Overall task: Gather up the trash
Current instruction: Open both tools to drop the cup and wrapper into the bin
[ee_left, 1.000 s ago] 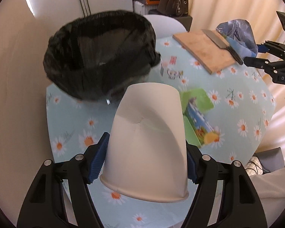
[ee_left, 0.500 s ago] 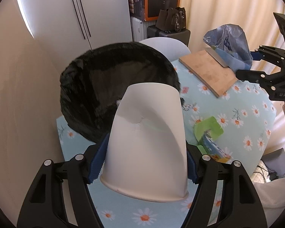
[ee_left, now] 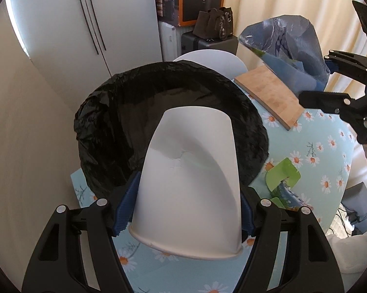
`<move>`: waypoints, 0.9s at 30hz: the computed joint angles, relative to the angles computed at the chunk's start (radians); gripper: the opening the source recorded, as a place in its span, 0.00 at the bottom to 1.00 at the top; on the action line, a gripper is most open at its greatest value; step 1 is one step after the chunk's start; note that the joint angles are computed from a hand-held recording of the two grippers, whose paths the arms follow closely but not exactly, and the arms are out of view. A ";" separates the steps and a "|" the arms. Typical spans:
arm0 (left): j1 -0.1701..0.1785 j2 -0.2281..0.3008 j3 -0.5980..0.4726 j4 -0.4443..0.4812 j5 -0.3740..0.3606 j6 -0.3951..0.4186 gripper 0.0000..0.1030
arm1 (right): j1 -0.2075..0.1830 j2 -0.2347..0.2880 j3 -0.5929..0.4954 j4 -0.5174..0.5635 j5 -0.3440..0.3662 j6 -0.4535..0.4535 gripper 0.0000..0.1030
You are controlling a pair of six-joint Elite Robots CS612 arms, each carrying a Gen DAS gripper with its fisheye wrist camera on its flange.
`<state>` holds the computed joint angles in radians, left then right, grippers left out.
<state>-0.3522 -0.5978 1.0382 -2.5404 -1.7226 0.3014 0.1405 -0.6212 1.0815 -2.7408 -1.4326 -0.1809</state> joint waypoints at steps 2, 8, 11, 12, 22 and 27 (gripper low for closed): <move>0.006 0.019 -0.035 0.023 -0.019 0.001 0.68 | 0.000 0.010 -0.017 0.011 0.009 0.003 0.55; 0.029 0.044 -0.061 -0.015 -0.104 -0.024 0.94 | 0.002 0.042 -0.061 -0.020 0.022 0.035 0.84; 0.030 0.041 -0.046 -0.031 -0.083 -0.008 0.94 | 0.005 0.051 -0.073 -0.003 -0.011 0.051 0.84; 0.030 0.039 -0.039 -0.033 -0.076 -0.003 0.94 | 0.005 0.052 -0.072 0.003 -0.019 0.054 0.84; 0.030 0.009 0.047 -0.098 -0.080 -0.015 0.94 | 0.009 0.046 -0.046 0.072 -0.036 0.041 0.84; 0.027 -0.019 0.099 -0.154 -0.053 -0.014 0.94 | 0.012 0.031 -0.019 0.067 -0.025 0.024 0.84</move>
<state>-0.3248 -0.6165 1.1373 -2.6942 -1.7757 0.2876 0.1527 -0.5905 1.0621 -2.6742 -1.4577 -0.1564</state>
